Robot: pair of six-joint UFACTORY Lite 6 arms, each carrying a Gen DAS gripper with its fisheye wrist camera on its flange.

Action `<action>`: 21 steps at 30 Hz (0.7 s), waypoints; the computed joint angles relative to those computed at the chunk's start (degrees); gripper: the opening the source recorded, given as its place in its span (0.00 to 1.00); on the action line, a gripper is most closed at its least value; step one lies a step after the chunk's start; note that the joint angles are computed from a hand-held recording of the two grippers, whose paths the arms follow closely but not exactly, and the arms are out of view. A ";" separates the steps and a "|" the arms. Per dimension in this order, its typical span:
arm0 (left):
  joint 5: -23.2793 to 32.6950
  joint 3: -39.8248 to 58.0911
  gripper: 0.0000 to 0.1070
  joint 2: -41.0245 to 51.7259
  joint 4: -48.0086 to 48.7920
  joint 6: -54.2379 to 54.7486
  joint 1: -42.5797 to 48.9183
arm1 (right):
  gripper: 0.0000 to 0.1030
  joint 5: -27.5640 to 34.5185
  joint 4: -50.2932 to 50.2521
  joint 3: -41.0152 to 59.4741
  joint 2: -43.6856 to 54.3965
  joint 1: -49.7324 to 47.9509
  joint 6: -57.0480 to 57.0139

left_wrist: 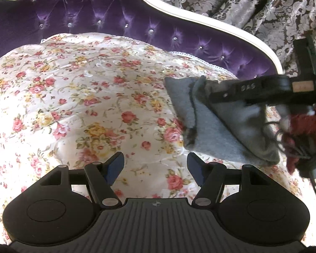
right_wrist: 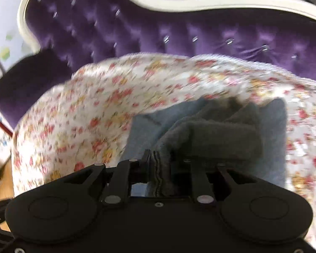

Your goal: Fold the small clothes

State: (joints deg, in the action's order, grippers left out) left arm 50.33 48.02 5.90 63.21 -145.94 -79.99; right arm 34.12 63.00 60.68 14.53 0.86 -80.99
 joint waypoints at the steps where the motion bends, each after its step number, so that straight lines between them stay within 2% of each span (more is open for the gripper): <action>1: -0.08 -0.45 0.60 -0.35 0.09 -0.24 -0.01 | 0.30 -0.50 0.94 -1.12 -0.20 0.94 -1.10; 4: -0.49 -1.31 0.60 -1.22 0.21 0.10 0.35 | 0.36 2.98 3.20 -3.35 -1.47 1.39 -5.81; 6: -0.68 -1.69 0.60 -2.01 0.49 0.86 0.71 | 0.45 9.08 6.67 -4.69 -2.94 0.03 -11.53; 7: -0.74 -1.74 0.60 -2.54 0.63 1.70 1.04 | 0.46 11.80 8.06 -5.34 -4.23 -0.85 -12.87; 10: -0.38 -1.22 0.60 -4.20 1.33 4.68 2.70 | 0.50 18.35 10.17 -6.42 -8.02 -6.06 -14.35; 12: -1.19 -0.90 0.60 -5.19 2.69 5.94 4.68 | 0.60 20.87 10.38 -6.34 -9.46 -10.47 -14.31; 16: -5.65 1.94 0.60 -4.87 5.63 9.97 10.47 | 0.62 19.70 9.25 -9.38 -13.16 -17.14 -17.94; 21: -11.82 7.12 0.60 -1.27 6.81 15.08 16.48 | 0.68 16.81 10.71 -23.83 -24.08 -20.96 -33.96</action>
